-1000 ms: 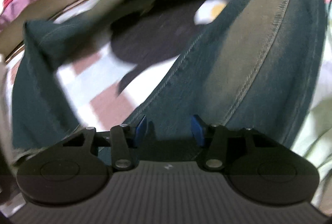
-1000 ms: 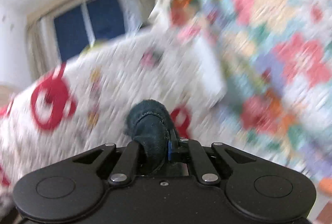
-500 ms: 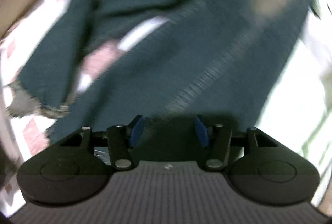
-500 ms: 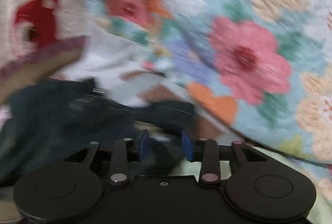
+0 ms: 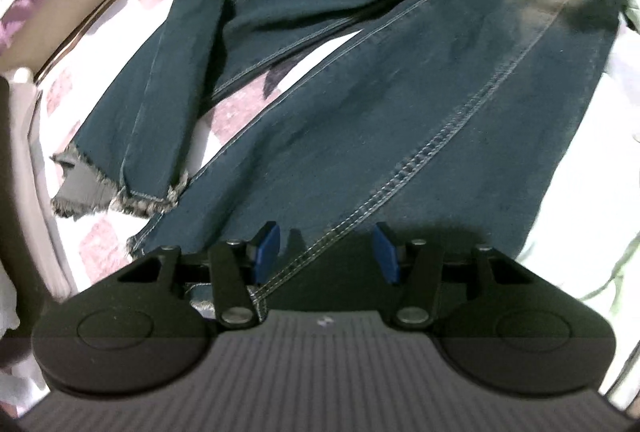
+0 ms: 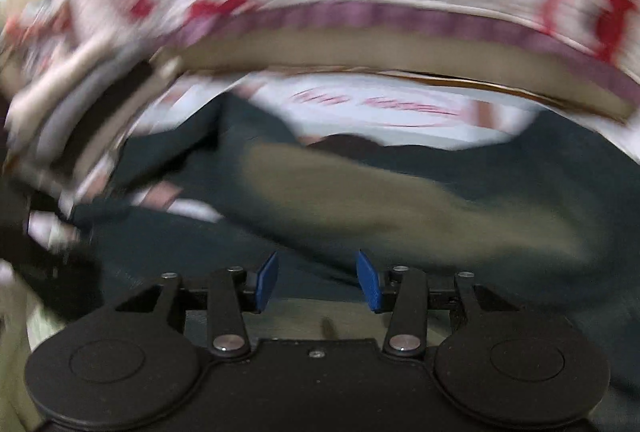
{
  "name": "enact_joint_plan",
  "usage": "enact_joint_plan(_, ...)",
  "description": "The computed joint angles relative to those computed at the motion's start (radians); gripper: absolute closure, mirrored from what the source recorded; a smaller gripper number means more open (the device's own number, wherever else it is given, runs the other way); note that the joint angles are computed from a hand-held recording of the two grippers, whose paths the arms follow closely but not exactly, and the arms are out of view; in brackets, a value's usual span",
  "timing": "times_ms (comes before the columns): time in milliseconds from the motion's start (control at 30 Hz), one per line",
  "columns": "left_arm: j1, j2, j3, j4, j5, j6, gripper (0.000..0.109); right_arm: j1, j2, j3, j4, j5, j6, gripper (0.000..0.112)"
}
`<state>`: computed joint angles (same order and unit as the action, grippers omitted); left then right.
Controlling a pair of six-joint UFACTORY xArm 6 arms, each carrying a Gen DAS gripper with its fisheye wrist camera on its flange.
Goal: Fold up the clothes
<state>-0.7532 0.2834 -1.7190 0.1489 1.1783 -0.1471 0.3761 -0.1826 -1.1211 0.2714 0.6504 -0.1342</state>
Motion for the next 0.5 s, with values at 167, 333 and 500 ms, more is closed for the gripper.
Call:
enact_joint_plan(167, -0.004, -0.030, 0.042, 0.073, -0.015, -0.029, 0.063, 0.109, 0.158, -0.223, 0.029, 0.141, -0.257, 0.063)
enact_joint_plan(333, 0.032, -0.105, 0.100, 0.156, 0.059, -0.213, 0.059, 0.189, 0.257, -0.416, 0.135, 0.456, -0.498, 0.063)
enact_joint_plan(500, 0.121, -0.203, 0.266, 0.003, 0.050, -0.366, 0.057, 0.274, 0.273, -0.417, 0.056, 0.546, -0.559, 0.057)
